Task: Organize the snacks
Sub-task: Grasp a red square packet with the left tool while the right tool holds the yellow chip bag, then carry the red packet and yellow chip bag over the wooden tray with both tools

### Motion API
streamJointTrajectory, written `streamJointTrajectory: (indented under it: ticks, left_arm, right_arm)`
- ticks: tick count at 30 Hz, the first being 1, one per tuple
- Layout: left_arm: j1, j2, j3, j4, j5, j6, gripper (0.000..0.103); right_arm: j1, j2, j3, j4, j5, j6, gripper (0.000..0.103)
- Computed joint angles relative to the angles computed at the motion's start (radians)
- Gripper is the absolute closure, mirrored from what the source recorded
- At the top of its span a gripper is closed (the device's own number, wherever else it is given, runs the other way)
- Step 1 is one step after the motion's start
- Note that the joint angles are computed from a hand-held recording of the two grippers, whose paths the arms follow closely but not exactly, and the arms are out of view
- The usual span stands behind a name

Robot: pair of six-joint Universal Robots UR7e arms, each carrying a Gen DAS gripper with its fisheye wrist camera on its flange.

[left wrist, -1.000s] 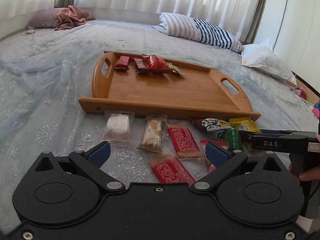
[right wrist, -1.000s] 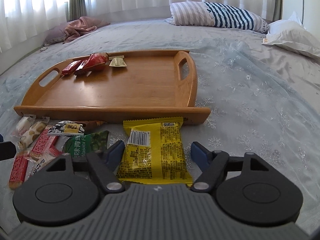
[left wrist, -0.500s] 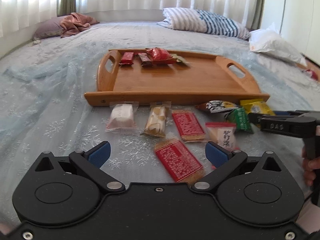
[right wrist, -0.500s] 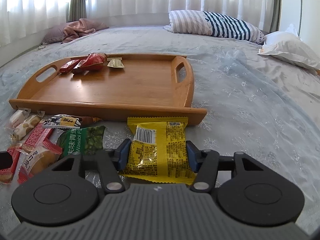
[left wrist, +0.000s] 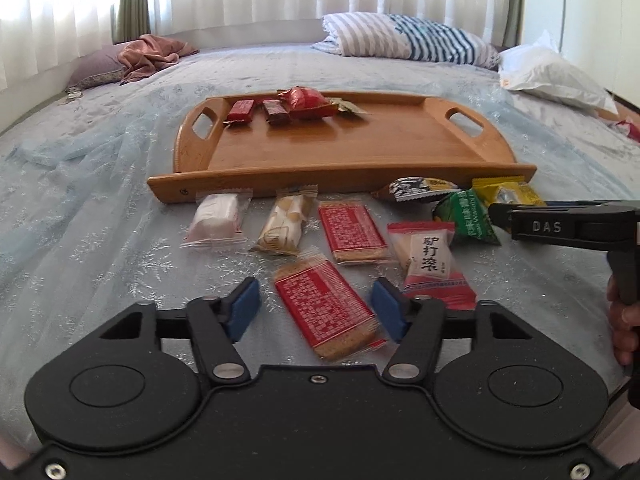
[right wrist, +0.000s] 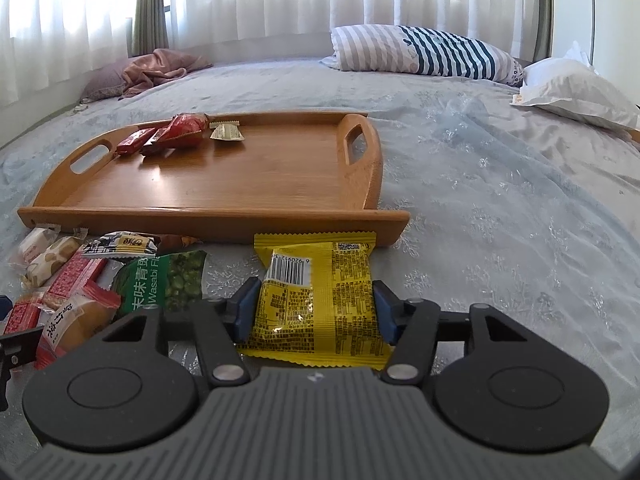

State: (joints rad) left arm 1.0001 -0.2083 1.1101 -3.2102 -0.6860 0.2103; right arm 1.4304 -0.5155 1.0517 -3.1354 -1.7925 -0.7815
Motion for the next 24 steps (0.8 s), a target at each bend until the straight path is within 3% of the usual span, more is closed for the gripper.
streamJointTrajectory:
  ticks: [5, 9, 17, 24]
  left_arm:
    - [0.006, 0.006, -0.001, -0.038, -0.017, 0.041, 0.053]
    - [0.009, -0.015, 0.020, -0.033, -0.039, 0.019, 0.071]
    - [0.009, -0.048, 0.062, -0.031, -0.050, 0.004, 0.071]
    - [0.004, -0.060, 0.073, -0.043, -0.032, 0.022, 0.071]
  right_arm:
    - [0.001, 0.002, 0.000, -0.007, -0.002, -0.001, 0.042]
    - [0.003, 0.003, 0.000, -0.011, -0.009, 0.015, 0.042]
    - [0.009, 0.004, 0.010, -0.037, -0.026, 0.004, 0.044]
    - [0.006, -0.008, 0.023, -0.049, -0.021, 0.065, 0.044]
